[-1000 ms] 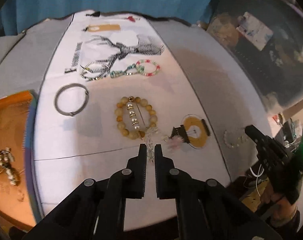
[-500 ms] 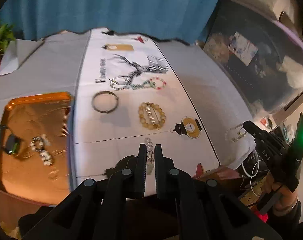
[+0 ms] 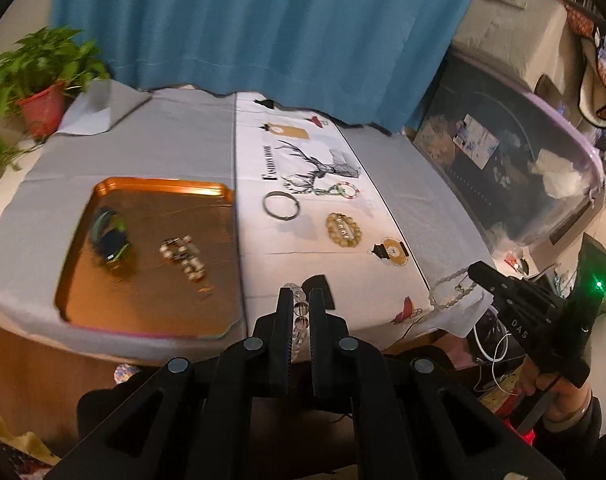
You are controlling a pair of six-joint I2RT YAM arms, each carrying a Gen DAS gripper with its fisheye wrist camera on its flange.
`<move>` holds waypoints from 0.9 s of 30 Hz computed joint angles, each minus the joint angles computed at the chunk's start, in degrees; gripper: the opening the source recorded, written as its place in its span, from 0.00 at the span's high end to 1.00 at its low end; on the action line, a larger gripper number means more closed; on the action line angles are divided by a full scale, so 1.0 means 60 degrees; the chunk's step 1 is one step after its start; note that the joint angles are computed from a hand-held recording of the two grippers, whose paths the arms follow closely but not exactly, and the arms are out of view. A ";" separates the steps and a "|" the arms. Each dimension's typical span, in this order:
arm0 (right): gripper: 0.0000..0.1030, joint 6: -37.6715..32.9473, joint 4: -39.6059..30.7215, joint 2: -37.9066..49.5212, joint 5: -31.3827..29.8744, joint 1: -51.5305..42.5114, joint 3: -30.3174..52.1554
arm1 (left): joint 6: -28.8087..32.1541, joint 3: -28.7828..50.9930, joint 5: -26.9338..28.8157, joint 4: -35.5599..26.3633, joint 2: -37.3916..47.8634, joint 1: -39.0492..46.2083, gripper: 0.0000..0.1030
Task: Organize jewelry
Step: 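Carry both bracelets in the left and right tools toward the orange tray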
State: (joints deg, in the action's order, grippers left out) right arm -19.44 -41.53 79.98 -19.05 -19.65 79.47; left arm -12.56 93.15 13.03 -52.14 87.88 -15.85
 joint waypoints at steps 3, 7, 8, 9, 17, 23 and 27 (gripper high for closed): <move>0.94 0.0099 -0.0232 -0.0624 0.0229 0.0544 -0.0401 | 0.0173 -0.0745 0.0148 0.0071 -0.0824 0.0445 0.95; 0.94 0.0279 -0.0453 -0.1286 0.0604 0.1296 -0.0766 | 0.0357 -0.1567 0.0562 0.0120 -0.1729 0.1170 0.95; 0.94 0.0352 -0.0544 -0.1412 0.0641 0.1468 -0.0815 | 0.0409 -0.1759 0.0691 0.0114 -0.1933 0.1370 0.95; 0.94 0.0452 -0.0680 -0.1530 0.0620 0.1643 -0.0839 | 0.0466 -0.1879 0.0814 0.0082 -0.2079 0.1551 0.95; 0.94 0.0815 -0.1190 -0.1841 0.0943 0.2769 -0.0640 | 0.0947 -0.2636 0.1634 0.0063 -0.2838 0.2845 0.95; 0.94 0.1025 -0.1159 -0.1732 0.1541 0.3545 -0.0563 | 0.1197 -0.2773 0.1990 0.0108 -0.2865 0.3414 0.95; 0.94 0.1178 -0.1076 -0.1549 0.1859 0.4066 -0.0600 | 0.1319 -0.2799 0.2113 0.0168 -0.2745 0.3624 0.95</move>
State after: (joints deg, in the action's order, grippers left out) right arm -12.37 -47.99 70.68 -7.89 4.74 75.87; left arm -4.64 76.35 25.71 -51.13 71.41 5.89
